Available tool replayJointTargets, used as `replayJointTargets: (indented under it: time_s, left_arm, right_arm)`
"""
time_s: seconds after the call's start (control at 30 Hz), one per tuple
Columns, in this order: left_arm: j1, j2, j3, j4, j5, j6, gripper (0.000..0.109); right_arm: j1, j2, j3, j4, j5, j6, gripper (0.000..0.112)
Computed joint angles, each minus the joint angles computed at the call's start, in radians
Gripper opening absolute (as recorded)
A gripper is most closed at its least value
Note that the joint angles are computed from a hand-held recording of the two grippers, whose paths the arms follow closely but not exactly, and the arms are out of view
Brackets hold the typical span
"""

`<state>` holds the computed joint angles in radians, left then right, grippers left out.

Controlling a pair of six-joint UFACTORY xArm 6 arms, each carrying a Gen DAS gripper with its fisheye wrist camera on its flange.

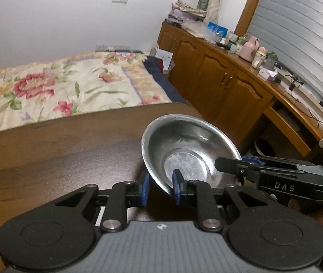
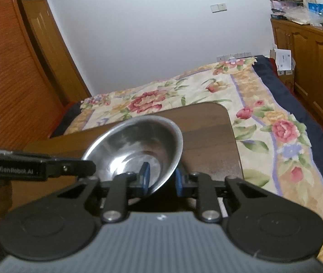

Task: Organize plates and bowls

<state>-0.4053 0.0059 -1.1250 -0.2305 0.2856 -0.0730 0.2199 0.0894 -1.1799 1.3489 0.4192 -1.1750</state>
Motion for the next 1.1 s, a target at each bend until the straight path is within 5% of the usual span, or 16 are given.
replayJointTargets:
  time_s: [1.1]
  left_arm:
    - [-0.055,-0.404,0.308,0.29,-0.12,-0.214,0.023]
  right_arm:
    - [0.051,-0.329,0.237,0.088,-0.061,-0.076,0.025]
